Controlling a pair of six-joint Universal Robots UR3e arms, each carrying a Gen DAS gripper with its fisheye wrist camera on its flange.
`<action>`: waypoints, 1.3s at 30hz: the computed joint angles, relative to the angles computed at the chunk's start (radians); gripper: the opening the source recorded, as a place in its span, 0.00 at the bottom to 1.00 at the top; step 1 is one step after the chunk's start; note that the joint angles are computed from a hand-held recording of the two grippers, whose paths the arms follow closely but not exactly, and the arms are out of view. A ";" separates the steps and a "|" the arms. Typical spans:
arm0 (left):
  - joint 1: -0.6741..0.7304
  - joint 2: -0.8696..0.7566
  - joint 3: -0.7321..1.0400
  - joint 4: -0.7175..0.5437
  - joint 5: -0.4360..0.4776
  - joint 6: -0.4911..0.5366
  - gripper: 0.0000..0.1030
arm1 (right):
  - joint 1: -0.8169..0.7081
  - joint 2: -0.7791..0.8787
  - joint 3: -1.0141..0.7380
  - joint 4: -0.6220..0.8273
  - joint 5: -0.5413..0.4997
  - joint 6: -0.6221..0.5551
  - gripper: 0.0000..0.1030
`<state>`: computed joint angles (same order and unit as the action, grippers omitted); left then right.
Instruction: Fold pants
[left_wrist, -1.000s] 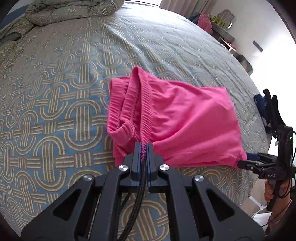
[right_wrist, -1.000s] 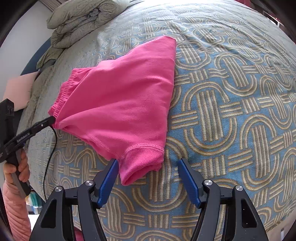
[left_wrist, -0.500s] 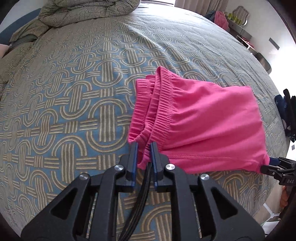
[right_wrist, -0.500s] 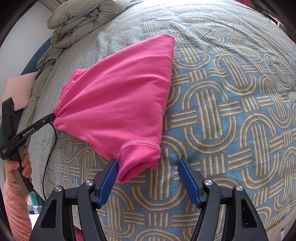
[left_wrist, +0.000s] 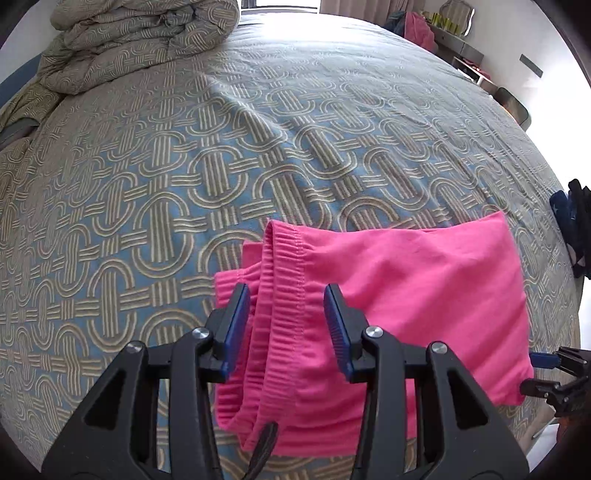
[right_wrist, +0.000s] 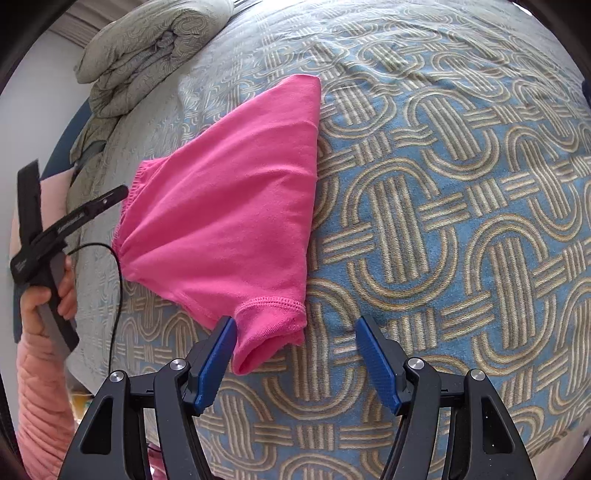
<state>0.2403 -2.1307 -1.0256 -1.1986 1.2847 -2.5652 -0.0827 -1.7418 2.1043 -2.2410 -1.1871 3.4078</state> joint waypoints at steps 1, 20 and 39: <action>-0.004 -0.023 0.025 -0.014 0.004 -0.005 0.39 | 0.014 0.006 -0.004 -0.006 -0.016 -0.001 0.66; 0.160 0.204 -0.228 0.056 -0.071 -0.023 0.15 | -0.061 -0.030 -0.042 0.041 0.012 -0.035 0.67; -0.330 -0.019 0.160 -0.306 -0.122 0.076 0.25 | -0.147 -0.015 0.123 -0.086 0.225 0.010 0.17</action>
